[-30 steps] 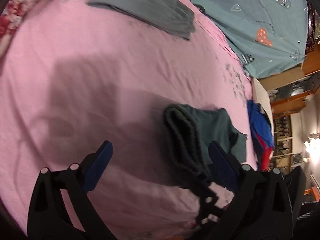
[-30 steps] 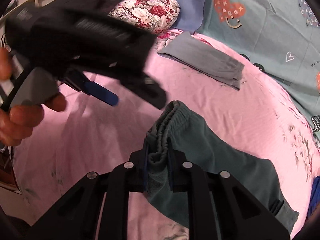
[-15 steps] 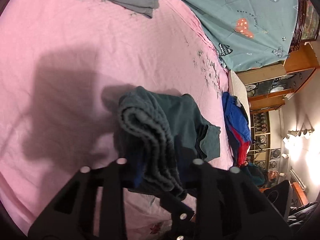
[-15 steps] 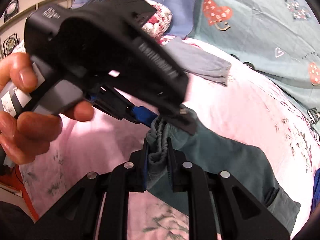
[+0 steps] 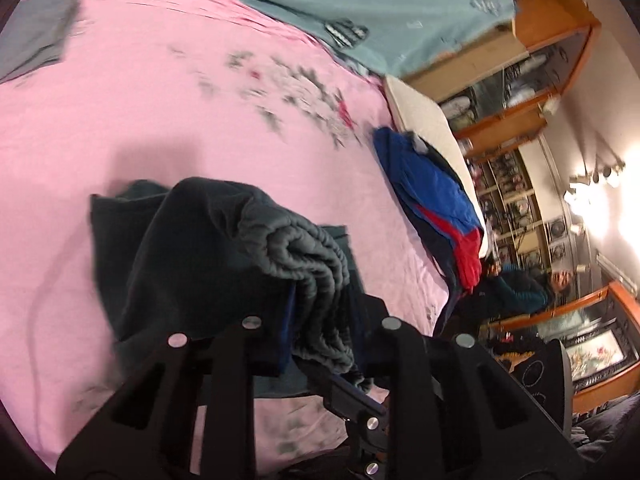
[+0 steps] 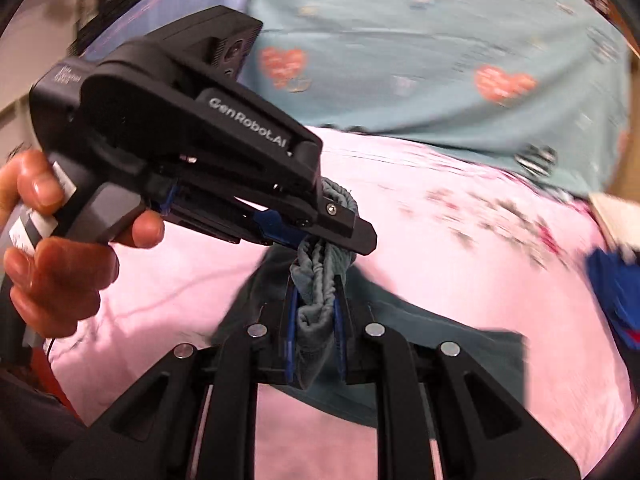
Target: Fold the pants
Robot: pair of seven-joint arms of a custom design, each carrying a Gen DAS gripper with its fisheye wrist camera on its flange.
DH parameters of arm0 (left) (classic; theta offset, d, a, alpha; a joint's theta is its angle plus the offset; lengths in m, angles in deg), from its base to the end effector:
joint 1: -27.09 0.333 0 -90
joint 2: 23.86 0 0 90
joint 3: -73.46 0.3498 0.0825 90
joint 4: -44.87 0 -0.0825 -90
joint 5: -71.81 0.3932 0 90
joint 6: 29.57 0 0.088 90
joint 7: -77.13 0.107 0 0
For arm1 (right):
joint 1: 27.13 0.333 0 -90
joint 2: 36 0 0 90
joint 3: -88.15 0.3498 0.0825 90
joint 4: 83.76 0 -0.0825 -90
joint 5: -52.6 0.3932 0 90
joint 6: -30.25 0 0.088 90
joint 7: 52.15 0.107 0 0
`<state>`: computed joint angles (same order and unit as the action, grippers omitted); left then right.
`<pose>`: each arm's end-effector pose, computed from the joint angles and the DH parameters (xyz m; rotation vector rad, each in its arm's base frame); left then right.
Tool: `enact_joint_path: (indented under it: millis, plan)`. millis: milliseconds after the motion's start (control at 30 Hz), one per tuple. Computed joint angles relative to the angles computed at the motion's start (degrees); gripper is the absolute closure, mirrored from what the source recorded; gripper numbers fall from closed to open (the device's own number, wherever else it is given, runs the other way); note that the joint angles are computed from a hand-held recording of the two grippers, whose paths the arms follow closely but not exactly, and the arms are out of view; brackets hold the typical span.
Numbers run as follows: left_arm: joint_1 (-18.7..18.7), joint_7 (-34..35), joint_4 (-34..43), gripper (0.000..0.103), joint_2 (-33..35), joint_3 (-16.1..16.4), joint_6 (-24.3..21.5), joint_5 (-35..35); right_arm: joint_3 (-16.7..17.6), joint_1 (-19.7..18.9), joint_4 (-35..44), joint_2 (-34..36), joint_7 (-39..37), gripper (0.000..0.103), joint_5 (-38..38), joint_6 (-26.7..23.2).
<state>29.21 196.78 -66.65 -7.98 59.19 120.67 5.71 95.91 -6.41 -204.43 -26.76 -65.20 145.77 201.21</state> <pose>0.6431 -0.1058 0.4018 2.0988 -1.6688 1.1969 0.5453 0.2135 0.3957 -2.0867 0.9309 -0.4660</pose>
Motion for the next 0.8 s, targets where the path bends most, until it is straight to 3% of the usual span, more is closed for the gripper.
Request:
enact_joint_path:
  millis: [167,300,500,667,800]
  plan:
    - [-5.4,-12.1,12.6,0.08,11.1,-0.9,0.5,12.7,-2.8,-5.0,-0.4,1.4,9.7,0.087,-7.6,-2.6]
    - [-10.2,-22.6,20.9,0.08,17.7,1.0,-1.0,25.6,-3.4,-9.1,1.1,4.5,21.2,0.087,-16.6,-6.0]
    - [-12.2,-31.1,29.5,0.078,24.6,0.9,-5.1,36.5,-2.3,-14.0,1.5,6.8,28.3,0.087,-21.7,-9.7]
    - [-16.6,-40.7,33.3,0.039,27.0,4.9,-6.6,48.9,-1.7,-16.9,5.0,11.8,39.0,0.087,-28.8,-13.0]
    - [-15.6,-41.7,29.8,0.03,23.9,3.5,-4.1,53.6,1.0,-19.0,5.5,12.6,37.7,0.087,-28.9,-11.6]
